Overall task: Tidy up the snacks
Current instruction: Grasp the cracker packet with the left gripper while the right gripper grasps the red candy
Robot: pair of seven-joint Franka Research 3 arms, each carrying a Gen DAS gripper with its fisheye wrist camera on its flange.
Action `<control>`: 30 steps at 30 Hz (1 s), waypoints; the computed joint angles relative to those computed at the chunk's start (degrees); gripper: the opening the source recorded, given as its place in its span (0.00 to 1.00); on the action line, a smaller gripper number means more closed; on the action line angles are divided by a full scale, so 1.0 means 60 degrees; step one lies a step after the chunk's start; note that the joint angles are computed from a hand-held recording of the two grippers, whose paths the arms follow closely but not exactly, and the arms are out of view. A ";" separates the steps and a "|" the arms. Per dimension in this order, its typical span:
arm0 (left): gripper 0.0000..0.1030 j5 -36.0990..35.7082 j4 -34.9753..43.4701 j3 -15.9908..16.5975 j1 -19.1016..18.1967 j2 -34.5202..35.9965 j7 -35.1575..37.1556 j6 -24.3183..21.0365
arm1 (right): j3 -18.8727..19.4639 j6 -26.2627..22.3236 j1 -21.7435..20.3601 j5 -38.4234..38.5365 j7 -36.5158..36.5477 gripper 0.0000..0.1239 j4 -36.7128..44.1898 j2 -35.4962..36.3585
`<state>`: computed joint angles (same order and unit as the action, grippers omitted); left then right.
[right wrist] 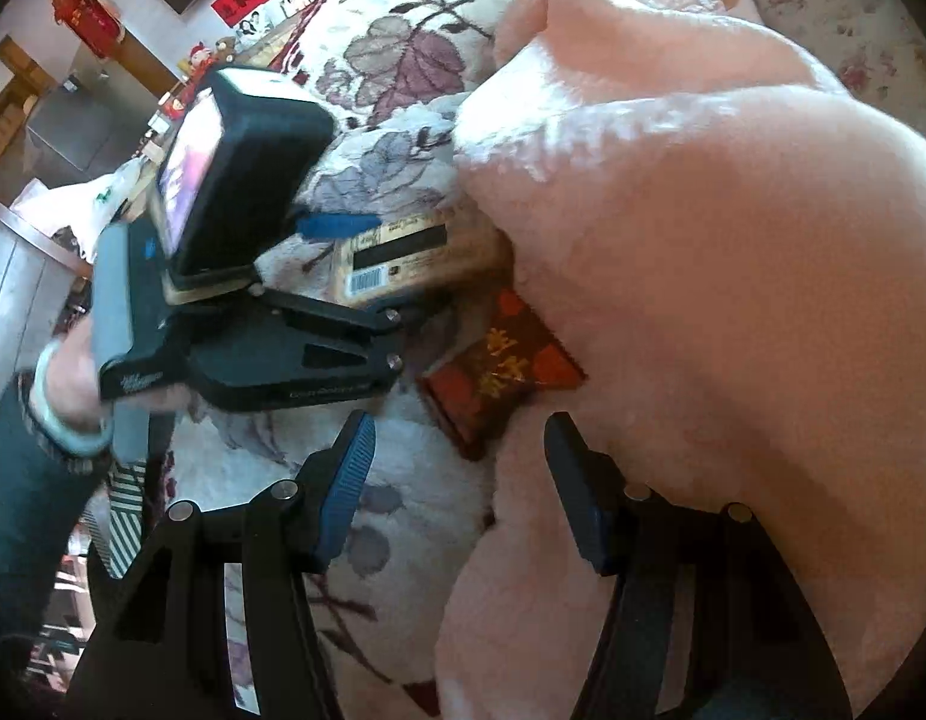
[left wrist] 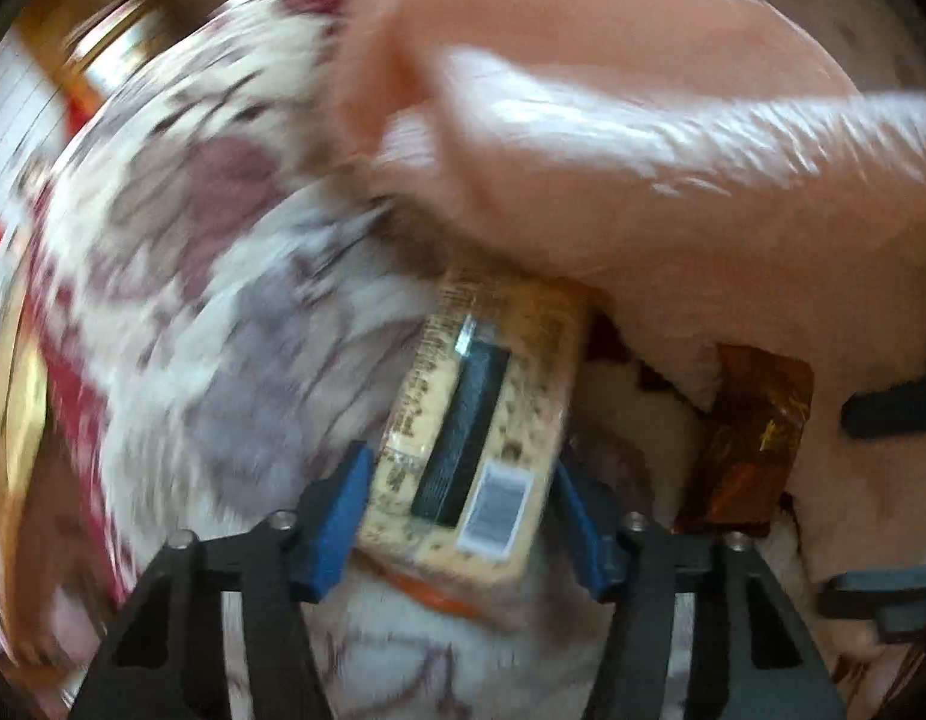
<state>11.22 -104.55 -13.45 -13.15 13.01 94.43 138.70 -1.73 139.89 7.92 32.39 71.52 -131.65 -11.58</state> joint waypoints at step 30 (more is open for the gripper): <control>0.53 0.0137 -0.4484 0.0481 0.0515 -0.4351 -0.4971 0.1222 | 0.0400 0.0584 0.0655 0.0378 -0.0992 0.27 0.0196 0.0128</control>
<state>12.05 -131.45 -10.57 -10.07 -13.09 64.61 146.03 0.67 143.39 11.85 34.65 65.57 -130.47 -10.81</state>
